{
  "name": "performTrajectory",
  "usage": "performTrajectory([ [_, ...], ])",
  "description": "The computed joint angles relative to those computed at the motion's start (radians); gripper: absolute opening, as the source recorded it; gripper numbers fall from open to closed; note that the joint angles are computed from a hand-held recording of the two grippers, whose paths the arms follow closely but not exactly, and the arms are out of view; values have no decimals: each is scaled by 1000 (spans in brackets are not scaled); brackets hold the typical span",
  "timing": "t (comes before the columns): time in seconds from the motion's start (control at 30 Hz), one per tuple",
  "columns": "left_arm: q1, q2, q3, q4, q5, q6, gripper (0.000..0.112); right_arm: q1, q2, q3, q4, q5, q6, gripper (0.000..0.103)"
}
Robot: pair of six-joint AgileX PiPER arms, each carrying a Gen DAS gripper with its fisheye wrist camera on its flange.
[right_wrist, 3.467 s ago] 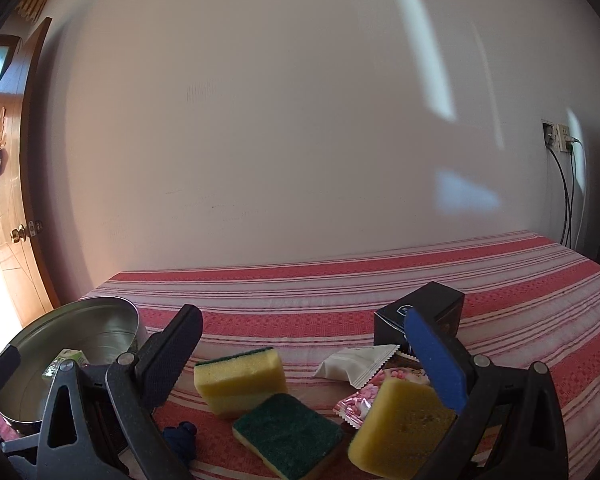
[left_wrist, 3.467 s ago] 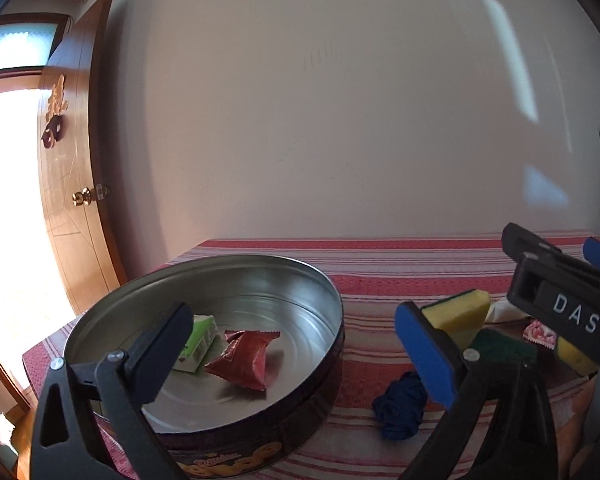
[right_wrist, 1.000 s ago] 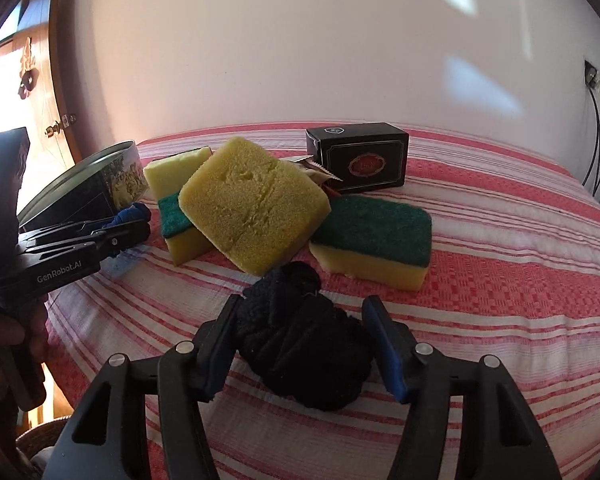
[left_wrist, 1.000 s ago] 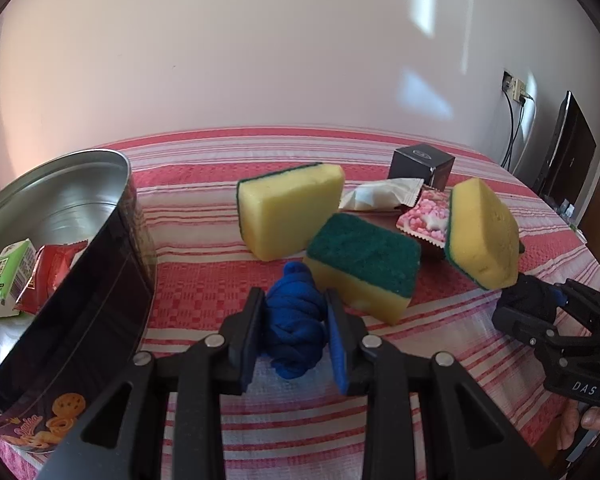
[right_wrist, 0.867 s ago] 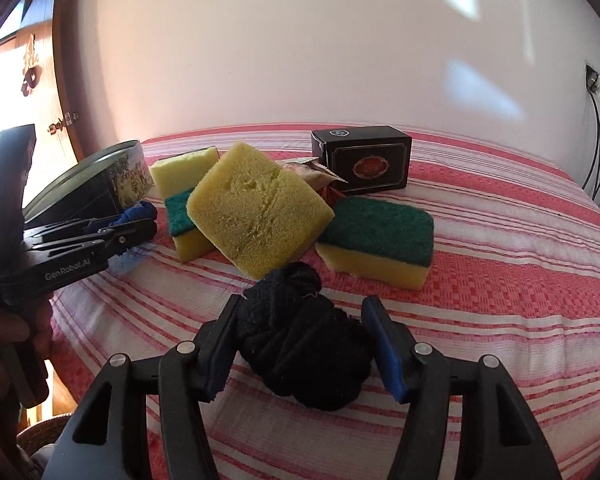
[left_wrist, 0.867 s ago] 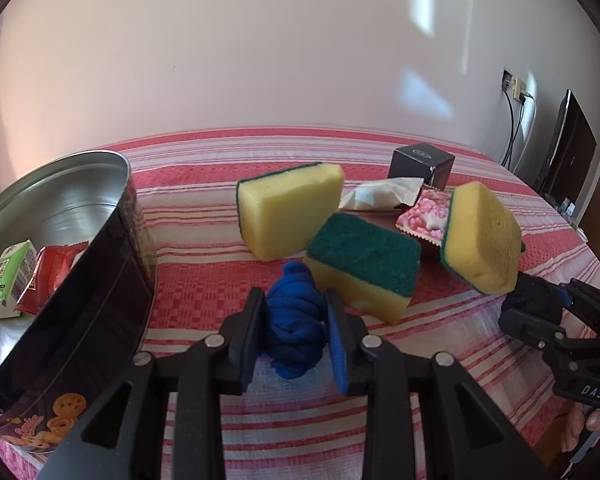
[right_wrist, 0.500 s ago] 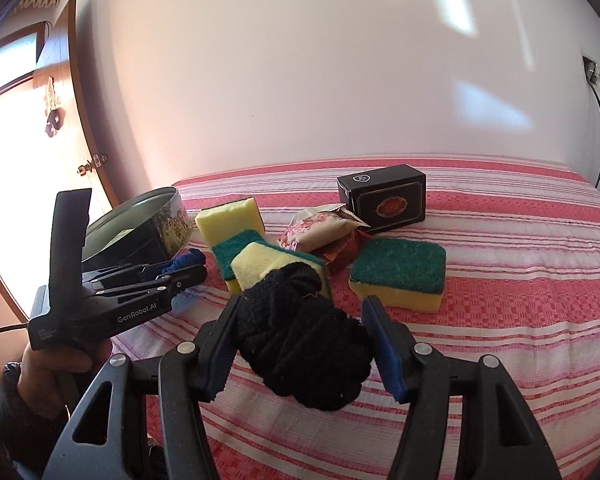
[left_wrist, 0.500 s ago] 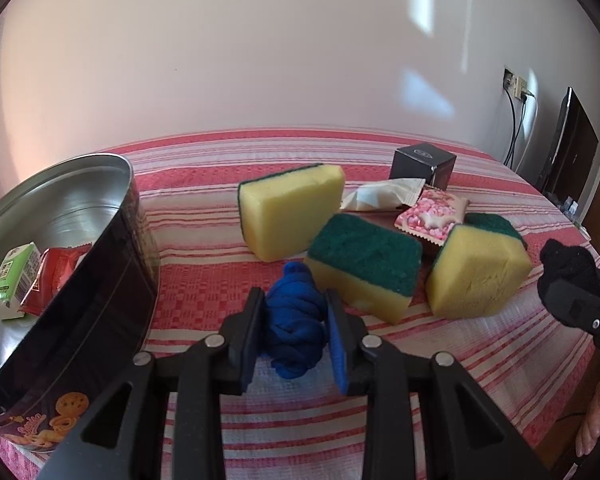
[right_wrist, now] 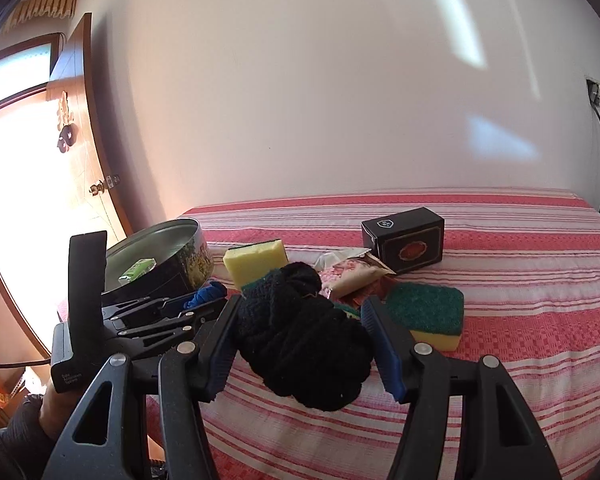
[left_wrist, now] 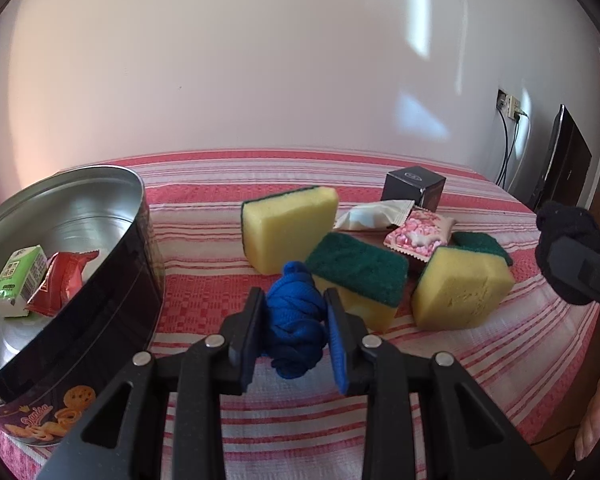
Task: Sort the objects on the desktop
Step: 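Grasp the black knit ball with the right tool, then carry the blue yarn in the left tool while the right tool carries the black ball over the tin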
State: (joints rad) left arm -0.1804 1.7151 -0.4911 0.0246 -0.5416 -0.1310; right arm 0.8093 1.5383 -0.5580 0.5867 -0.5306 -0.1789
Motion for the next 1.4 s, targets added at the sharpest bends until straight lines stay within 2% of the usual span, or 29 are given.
performTrajectory([
  [0.37,60,-149,78,92,-23,-78,29,81,53,-136,102,11,-163,62],
  [0.6,159,-219,95,140,3,-130,29,120,101,-236,122,34,-234,62],
  [0.73,227,-250,104,105,7,-99,29,146,150,-316,131,36,-273,62],
  [0.83,273,-261,100,83,5,-77,29,160,194,-372,109,25,-286,62],
  [1.0,343,-289,98,-36,-11,32,29,195,257,-474,136,10,-366,62],
  [1.17,463,-273,60,9,17,-11,29,214,317,-583,113,24,-367,62],
  [1.4,631,-227,16,97,25,-60,29,217,446,-790,169,96,-438,62],
])
